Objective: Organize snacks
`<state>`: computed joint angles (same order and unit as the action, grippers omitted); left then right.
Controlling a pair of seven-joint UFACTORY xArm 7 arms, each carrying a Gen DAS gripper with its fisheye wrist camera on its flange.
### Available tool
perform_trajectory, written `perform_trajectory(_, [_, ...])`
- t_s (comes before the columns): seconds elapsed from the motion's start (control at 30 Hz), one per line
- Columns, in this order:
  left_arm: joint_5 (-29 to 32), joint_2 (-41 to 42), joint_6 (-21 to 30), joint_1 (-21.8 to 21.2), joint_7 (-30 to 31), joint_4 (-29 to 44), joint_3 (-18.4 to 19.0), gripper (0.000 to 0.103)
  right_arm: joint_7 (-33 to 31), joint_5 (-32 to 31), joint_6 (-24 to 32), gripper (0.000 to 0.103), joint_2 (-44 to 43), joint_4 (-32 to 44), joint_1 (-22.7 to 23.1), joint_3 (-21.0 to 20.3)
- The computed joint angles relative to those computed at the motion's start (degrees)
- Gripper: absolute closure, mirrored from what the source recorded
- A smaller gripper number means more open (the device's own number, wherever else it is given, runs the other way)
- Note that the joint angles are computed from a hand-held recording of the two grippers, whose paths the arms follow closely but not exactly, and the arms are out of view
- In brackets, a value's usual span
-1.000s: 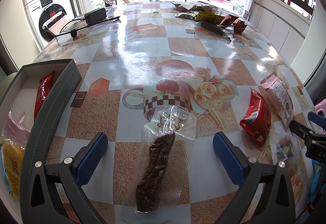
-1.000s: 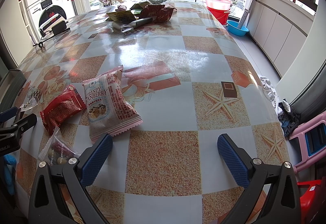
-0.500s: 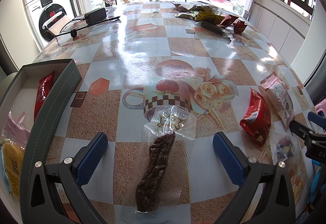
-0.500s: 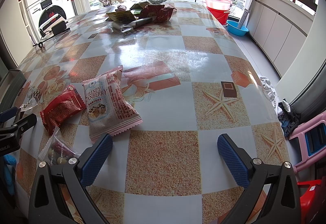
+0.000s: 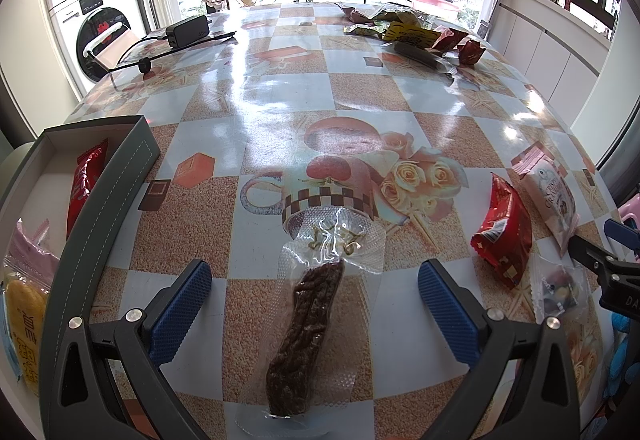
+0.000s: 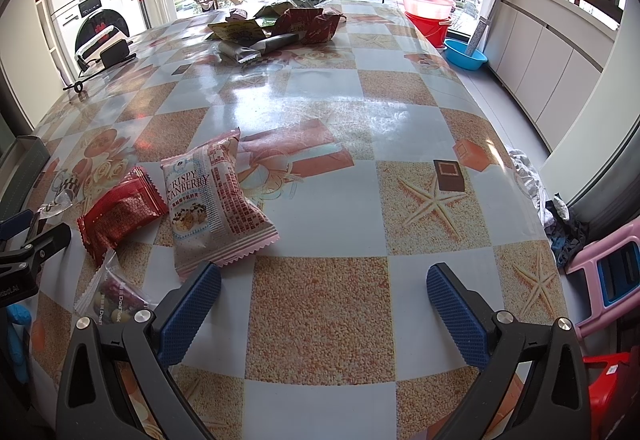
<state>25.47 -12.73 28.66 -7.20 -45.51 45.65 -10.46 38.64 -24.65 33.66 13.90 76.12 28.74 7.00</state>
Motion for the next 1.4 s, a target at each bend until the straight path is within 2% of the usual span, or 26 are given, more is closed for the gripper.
perform_trajectory(0.1, [-1.91,-0.06,0.97,-0.69,2.1,0.28,0.63,0.0,-0.9,0.83,0.61,0.0,-0.13,0.07,-0.37,0.16])
perform_trajectory(0.2, [-9.36,-0.61,2.72,-3.07,9.34,1.18,2.46,0.001,-5.12,4.42,3.84,0.0,1.0,2.65,-1.39,1.04])
perform_trajectory(0.27, [-9.53,-2.53,1.12,-3.05,9.97,0.86,1.7,0.001,-9.49,7.88,6.56,0.0,2.31,5.43,-2.19,1.79])
perform_trajectory(0.33, [-9.06,-3.01,0.25,-3.39,12.28,2.26,0.82,0.001,-14.01,13.07,6.9,0.0,3.44,7.53,-3.62,2.68])
perform_trajectory(0.4, [-10.57,-0.59,2.94,-4.98,17.68,6.28,0.64,0.001,-17.5,17.96,7.33,0.0,4.7,9.88,-4.63,3.37])
perform_trajectory(0.47, [-13.77,4.45,9.06,-6.96,24.14,12.49,0.75,0.001,-18.72,19.01,8.56,0.0,5.63,12.15,-4.26,2.84])
perform_trajectory(0.53, [-13.51,9.21,12.64,-7.97,26.2,17.32,0.23,0.001,-19.12,19.71,9.07,0.0,5.63,12.9,-4.08,2.33])
perform_trajectory(0.6, [-13.12,12.63,13.53,-8.98,27.25,20.32,0.28,0.001,-20.01,22.11,9.06,0.0,4.91,12.36,-4.86,2.44])
perform_trajectory(0.7, [-18.29,16.41,15.14,-9.59,29.63,24.02,1.19,0.002,-20.89,25.03,10.15,0.0,4.13,12.01,-5.81,2.56])
perform_trajectory(0.73, [-19.45,18.02,17.12,-9.7,29.75,25.68,1.48,0.003,-21.31,25.83,10.49,0.0,4.03,12.03,-6.06,2.63])
perform_trajectory(0.87, [-18.27,18.95,17.88,-10.52,28.69,26.76,2.29,0.012,-22.43,26.07,12.5,0.0,5.76,15.14,-5.65,2.6])
perform_trajectory(0.93, [-18.46,18.41,17.88,-10.52,29.24,26.6,2.47,0.026,-22.97,25.8,13.82,0.0,7.38,17.58,-5.06,2.65])
perform_trajectory(1.0, [-18.51,18.13,18.54,-10.33,29.23,26.86,2.76,0.046,-23.19,24.89,16.17,0.0,9.7,21.06,-3.94,2.56])
perform_trajectory(1.1, [-18.52,17.85,18.54,-10.14,28.34,26.66,2.93,0.05,-23.58,23.08,20.66,0.0,14.4,27.62,-1.77,2.21])
perform_trajectory(1.17, [-15.66,17.53,18.78,-10.64,26.02,26.35,2.94,0.055,-24.04,22.51,25.05,0.0,18.47,33.51,-0.47,1.91])
perform_trajectory(1.2, [-16.62,17.26,18.6,-10.44,26.41,26.03,2.9,0.055,-24.21,22.86,26.33,0.0,19.8,35.49,-0.28,1.8])
perform_trajectory(1.27, [-17.19,16.71,18.13,-10.31,26.57,25.31,2.79,0.06,-23.87,21.14,29.59,0.005,21.91,39.45,1.11,0.5])
perform_trajectory(1.3, [-17.44,16.39,17.61,-10.31,26.52,24.82,2.69,0.064,-23.81,19.43,30.95,0.014,22.42,40.69,2.16,-0.35])
perform_trajectory(1.33, [-17.82,15.97,17.26,-10.25,26.34,24.24,2.66,0.065,-24.18,17.89,32.03,0.024,22.69,41.49,3.01,-0.93])
perform_trajectory(1.37, [-18.58,15.39,16.64,-10.1,26.22,23.49,2.67,0.065,-24.71,17.42,31.77,0.03,22.25,40.99,3.22,-0.96])
perform_trajectory(1.4, [-20.21,14.32,15.8,-9.89,26.49,22.27,2.63,0.066,-24.94,17.47,30.97,0.049,21.38,39.8,3.1,-0.86])
